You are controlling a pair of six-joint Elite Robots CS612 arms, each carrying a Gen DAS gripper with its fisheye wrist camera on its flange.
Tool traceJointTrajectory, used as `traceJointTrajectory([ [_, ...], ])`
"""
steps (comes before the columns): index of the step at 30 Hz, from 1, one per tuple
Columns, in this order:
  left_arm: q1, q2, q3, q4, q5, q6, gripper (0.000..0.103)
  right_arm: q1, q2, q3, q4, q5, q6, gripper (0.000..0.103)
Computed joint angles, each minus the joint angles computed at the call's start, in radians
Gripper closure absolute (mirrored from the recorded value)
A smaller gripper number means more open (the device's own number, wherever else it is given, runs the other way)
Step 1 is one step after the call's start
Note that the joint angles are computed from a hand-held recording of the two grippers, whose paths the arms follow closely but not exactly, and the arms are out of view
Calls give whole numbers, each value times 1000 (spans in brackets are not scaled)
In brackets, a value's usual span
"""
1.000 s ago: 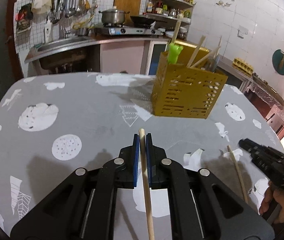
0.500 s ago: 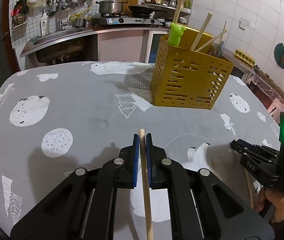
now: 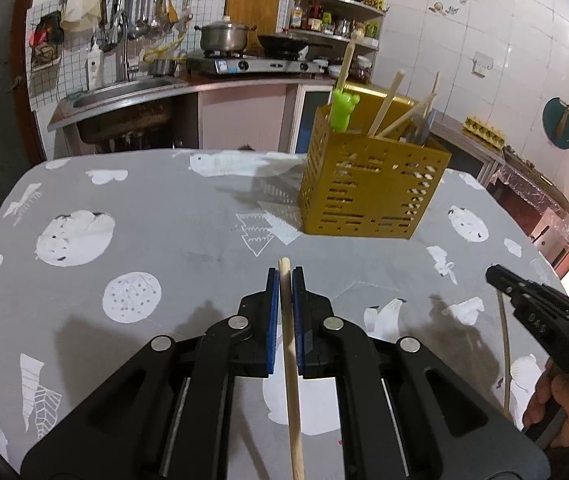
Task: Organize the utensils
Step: 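Lift both chopsticks and carry them up over the yellow holder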
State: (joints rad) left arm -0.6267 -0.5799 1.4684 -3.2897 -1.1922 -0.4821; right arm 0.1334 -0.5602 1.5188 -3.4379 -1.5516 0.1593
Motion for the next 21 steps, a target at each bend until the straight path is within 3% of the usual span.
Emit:
traceJointTrajectory([
  [13, -33, -33, 82, -133, 90, 47, 98, 4, -20, 101, -325, -21, 5, 98],
  [17, -25, -36, 81, -98, 69, 40, 98, 5, -27, 112, -315, -23, -9, 98],
  [21, 11, -27, 38, 25, -38, -40, 95, 2, -24, 98, -269, -12, -4, 98],
])
